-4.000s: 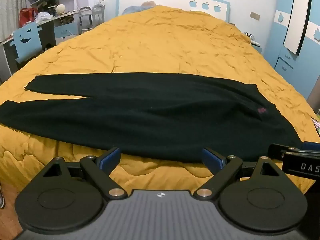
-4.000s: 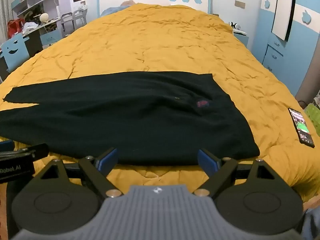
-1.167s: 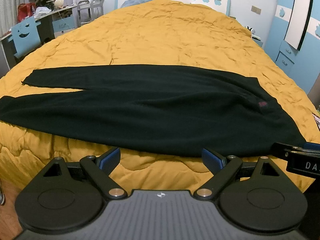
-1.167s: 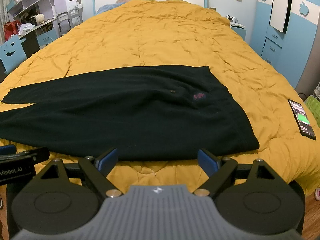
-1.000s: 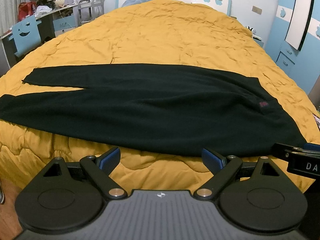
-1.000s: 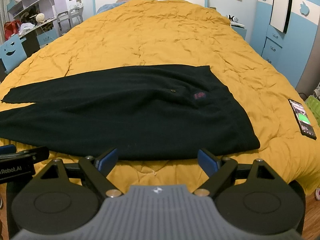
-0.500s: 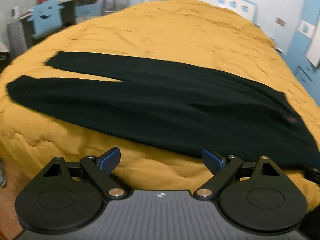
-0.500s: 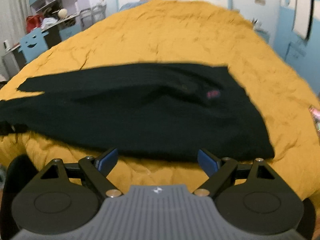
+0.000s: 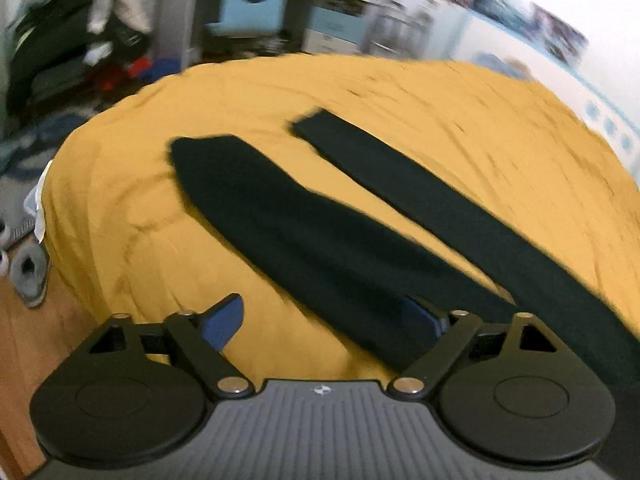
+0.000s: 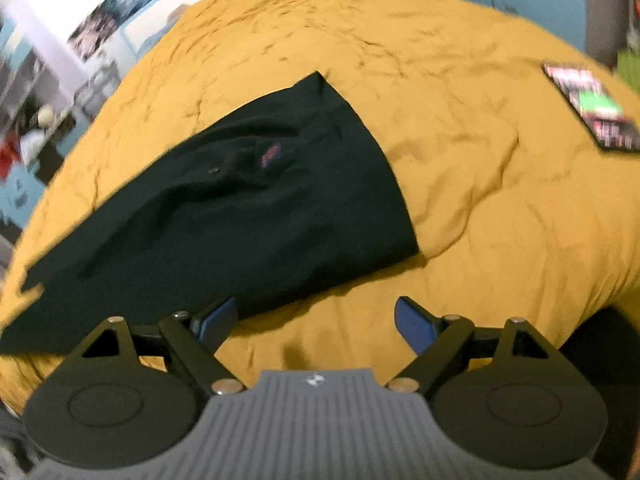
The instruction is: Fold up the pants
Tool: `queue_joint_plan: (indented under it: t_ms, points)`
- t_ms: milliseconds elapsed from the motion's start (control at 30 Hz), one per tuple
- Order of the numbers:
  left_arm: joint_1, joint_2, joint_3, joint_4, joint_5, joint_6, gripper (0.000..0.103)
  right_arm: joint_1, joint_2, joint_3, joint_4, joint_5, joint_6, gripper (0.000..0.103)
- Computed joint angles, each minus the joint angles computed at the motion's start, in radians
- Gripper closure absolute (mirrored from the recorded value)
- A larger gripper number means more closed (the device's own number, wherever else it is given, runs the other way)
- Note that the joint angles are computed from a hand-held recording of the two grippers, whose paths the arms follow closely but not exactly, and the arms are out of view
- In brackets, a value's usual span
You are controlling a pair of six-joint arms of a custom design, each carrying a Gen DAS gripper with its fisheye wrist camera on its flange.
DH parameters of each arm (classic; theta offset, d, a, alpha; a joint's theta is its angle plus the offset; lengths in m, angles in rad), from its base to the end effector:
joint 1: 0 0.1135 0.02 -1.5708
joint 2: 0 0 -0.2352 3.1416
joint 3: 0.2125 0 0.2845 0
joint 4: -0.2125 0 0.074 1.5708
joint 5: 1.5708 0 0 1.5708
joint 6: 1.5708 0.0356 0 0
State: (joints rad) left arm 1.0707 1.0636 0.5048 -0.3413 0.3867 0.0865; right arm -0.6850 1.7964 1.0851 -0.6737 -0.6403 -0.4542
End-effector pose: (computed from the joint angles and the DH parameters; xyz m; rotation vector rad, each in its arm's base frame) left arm 0.1268 0.2040 0.1387 -0.9805 2.1725 0.0634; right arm 0.2778 -0.1995 0.1059 0.2181 2.5744 0.5913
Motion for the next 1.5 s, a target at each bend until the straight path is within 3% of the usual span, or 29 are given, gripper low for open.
queue_joint_plan:
  t_ms: [100, 200, 400, 467, 533, 600, 633, 667, 700, 800, 867, 967, 1133, 1333, 1500]
  points:
    - [0.071, 0.275, 0.157, 0.103, 0.041, -0.056, 0.006, 0.008, 0.009, -0.010, 0.016, -0.021, 0.074, 0.032]
    - [0.104, 0.490, 0.318, 0.100, 0.075, -0.119, 0.015, 0.019, 0.020, -0.019, 0.058, -0.023, 0.152, 0.033]
    - [0.143, 0.670, 0.460, 0.104, 0.173, -0.184, 0.015, 0.013, 0.101, 0.037, 0.080, -0.088, 0.377, 0.041]
    - [0.142, 0.704, 0.496, 0.094, 0.196, -0.171, 0.028, 0.007, 0.121, 0.048, 0.098, -0.114, 0.456, 0.046]
    - [0.130, 0.736, 0.531, 0.057, 0.178, -0.174, 0.067, 0.011, 0.126, 0.041, 0.130, -0.113, 0.521, 0.052]
    - [0.117, 0.761, 0.554, 0.045, 0.145, -0.202, 0.078, 0.013, 0.121, 0.020, 0.172, -0.111, 0.568, 0.060]
    - [0.118, 0.769, 0.562, 0.045, 0.152, -0.214, 0.093, 0.017, 0.112, 0.006, 0.191, -0.102, 0.582, 0.064]
    - [0.122, 0.766, 0.562, 0.045, 0.161, -0.218, 0.100, 0.019, 0.101, -0.006, 0.202, -0.091, 0.586, 0.080]
    - [0.128, 0.756, 0.556, 0.049, 0.172, -0.221, 0.100, 0.019, 0.088, -0.019, 0.215, -0.089, 0.595, 0.094]
    - [0.120, 0.692, 0.533, 0.049, 0.150, -0.200, 0.100, 0.010, 0.049, -0.031, 0.227, -0.104, 0.621, 0.103]
    - [0.102, 0.668, 0.555, 0.014, 0.120, -0.204, 0.101, 0.005, 0.036, -0.018, 0.205, -0.131, 0.625, 0.103]
    - [0.096, 0.678, 0.633, -0.066, 0.150, -0.241, 0.101, 0.010, 0.050, 0.031, 0.168, -0.172, 0.663, 0.103]
    - [0.048, 0.831, 0.879, -0.249, 0.130, -0.339, 0.101, 0.038, 0.139, 0.180, 0.141, -0.228, 0.816, 0.103]
    - [-0.076, 1.025, 1.179, -0.416, 0.021, -0.414, 0.101, 0.146, 0.322, 0.481, 0.082, -0.221, 1.006, 0.103]
    - [-0.157, 1.181, 1.441, -0.532, -0.026, -0.472, 0.101, 0.250, 0.588, 0.894, -0.051, -0.160, 1.076, 0.103]
